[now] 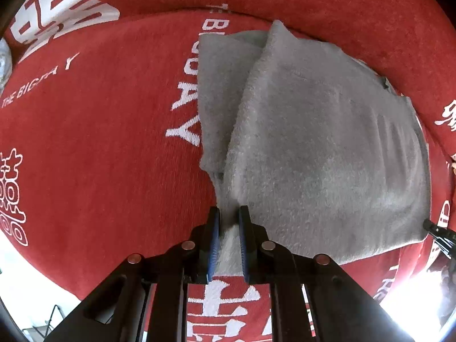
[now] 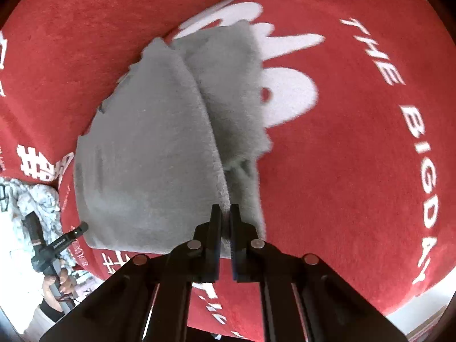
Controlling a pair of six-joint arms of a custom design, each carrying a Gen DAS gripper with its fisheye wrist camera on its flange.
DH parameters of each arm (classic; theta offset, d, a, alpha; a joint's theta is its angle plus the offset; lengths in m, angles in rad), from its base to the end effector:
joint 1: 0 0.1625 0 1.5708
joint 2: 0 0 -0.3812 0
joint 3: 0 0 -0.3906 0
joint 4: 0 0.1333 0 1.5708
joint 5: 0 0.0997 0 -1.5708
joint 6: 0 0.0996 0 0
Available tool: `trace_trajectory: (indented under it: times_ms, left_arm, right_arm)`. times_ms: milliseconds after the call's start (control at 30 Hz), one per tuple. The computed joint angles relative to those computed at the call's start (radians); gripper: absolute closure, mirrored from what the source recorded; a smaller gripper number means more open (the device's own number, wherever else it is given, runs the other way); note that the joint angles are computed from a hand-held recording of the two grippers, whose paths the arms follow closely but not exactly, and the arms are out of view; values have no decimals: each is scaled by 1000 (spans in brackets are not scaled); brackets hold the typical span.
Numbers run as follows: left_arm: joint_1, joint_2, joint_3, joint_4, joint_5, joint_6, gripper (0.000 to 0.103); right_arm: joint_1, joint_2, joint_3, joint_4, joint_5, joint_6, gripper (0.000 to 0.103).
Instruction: Fold small clothes
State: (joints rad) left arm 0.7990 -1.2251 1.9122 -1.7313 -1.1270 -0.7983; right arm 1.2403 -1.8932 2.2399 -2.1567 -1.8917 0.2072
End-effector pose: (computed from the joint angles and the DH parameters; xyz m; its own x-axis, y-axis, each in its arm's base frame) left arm -0.2031 -0.4611 0.1455 -0.7785 0.1038 -0.6190 0.0651 0.9943 0.0849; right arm -0.0223 -0.3791 0.3231 -0.7898 0.5596 0.2512 0.4882 0.8214 -0.2949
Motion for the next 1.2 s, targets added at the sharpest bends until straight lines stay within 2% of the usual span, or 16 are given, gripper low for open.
trace_trajectory:
  times_ms: [67, 167, 267, 333, 433, 533, 633, 733, 800, 867, 933, 1067, 1200]
  left_arm:
    - [4, -3, 3, 5, -2, -8, 89]
    - [5, 10, -6, 4, -3, -20, 89]
    - [-7, 2, -12, 16, 9, -9, 89]
    - [-16, -1, -18, 9, 13, 7, 89]
    - [-22, 1, -25, -11, -1, 34, 88]
    - [-13, 34, -27, -18, 1, 47, 89]
    - [-4, 44, 12, -44, 24, 37, 89]
    - [-8, 26, 31, -62, 27, 62, 89]
    - [-11, 31, 17, 2, 36, 63, 89]
    - [9, 28, 4, 16, -7, 69, 88]
    - [16, 23, -12, 0, -18, 52, 88]
    - [9, 75, -75, -77, 39, 86, 88]
    - [34, 205, -183, -153, 102, 153, 88]
  right_arm:
    - [-24, 14, 23, -20, -7, 32, 98]
    - [-44, 1, 45, -26, -1, 32, 97]
    - [-3, 5, 36, -19, -48, 78, 95]
    - [55, 13, 28, -25, -128, 107, 95]
    - [140, 37, 24, -100, -184, 90, 93]
    - [183, 81, 12, -141, -169, 51, 93]
    - [192, 168, -3, -154, -148, 43, 93]
    - [174, 237, -7, -142, -191, 60, 93]
    - [142, 215, 26, -186, -160, 54, 97]
    - [120, 188, 36, -186, -123, 67, 97]
    - [134, 185, 24, -152, -139, 88, 96]
    - [182, 175, 19, -179, -159, 34, 95]
    - [193, 233, -20, -278, -149, 8, 95]
